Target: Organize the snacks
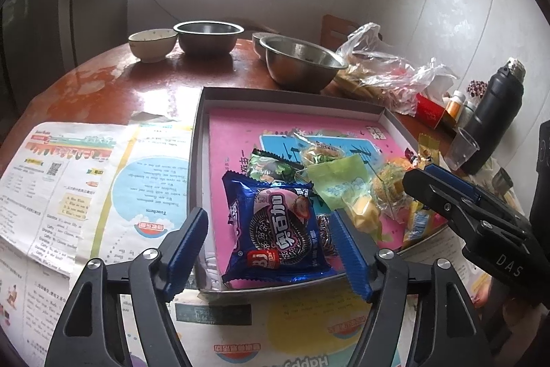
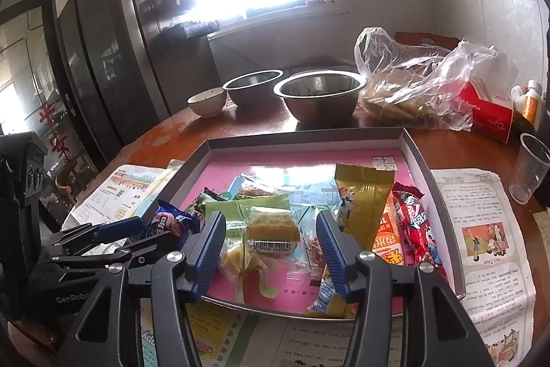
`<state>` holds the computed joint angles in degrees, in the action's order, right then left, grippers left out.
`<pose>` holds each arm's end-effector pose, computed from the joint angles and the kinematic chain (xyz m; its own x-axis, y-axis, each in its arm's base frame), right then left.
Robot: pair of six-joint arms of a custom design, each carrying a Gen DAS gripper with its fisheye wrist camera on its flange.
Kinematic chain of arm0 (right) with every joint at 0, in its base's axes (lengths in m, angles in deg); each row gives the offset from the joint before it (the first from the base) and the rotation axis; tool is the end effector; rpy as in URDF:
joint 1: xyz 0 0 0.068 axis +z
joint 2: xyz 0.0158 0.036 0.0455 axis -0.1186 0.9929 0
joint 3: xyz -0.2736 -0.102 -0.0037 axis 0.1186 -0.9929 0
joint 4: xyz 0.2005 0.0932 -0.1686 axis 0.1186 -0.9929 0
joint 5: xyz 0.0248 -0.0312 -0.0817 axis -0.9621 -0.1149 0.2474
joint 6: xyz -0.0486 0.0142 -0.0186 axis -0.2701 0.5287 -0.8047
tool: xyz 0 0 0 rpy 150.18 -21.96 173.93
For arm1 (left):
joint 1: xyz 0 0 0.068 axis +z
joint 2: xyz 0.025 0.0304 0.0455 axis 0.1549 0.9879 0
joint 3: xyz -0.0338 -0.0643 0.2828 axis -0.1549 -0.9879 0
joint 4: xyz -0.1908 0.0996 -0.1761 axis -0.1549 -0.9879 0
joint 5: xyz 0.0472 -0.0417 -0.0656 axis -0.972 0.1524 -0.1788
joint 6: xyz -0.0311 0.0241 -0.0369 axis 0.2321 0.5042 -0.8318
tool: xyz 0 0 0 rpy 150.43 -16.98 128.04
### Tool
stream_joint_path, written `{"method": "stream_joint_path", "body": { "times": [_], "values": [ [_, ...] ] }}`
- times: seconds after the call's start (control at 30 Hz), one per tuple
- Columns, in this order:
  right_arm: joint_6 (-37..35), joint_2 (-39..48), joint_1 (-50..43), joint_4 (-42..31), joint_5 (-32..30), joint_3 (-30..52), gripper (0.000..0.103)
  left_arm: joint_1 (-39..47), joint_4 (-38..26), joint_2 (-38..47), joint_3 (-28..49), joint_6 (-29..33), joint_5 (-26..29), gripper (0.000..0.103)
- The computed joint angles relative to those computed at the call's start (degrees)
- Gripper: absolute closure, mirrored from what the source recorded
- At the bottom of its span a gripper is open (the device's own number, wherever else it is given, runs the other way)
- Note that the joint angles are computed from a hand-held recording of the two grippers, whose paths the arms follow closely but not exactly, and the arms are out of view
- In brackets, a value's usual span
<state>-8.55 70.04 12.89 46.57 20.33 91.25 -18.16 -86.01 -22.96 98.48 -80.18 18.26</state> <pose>0.2455 0.0967 0.2331 -0.6092 -0.1126 -0.7850 -0.4447 0.8681 0.2206 0.2021 -0.0935 0.2068 -0.6821 -0.1901 -0.7061 -0.0578 0.9766 -0.2071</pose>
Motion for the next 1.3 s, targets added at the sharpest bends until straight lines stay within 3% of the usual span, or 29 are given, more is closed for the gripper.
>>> {"method": "stream_joint_path", "body": {
  "times": [0.67,1.3],
  "values": [
    [-0.4,-9.4,-3.6,-3.1,0.3,-1.9,0.035,-9.0,-10.5,-5.9,3.1,-4.1,-11.1,0.022],
    [-3.6,-23.0,-11.4,-10.6,-6.1,-5.7,0.024,-23.0,-24.3,-6.7,7.2,-15.8,-22.6,0.022]
  ]
}}
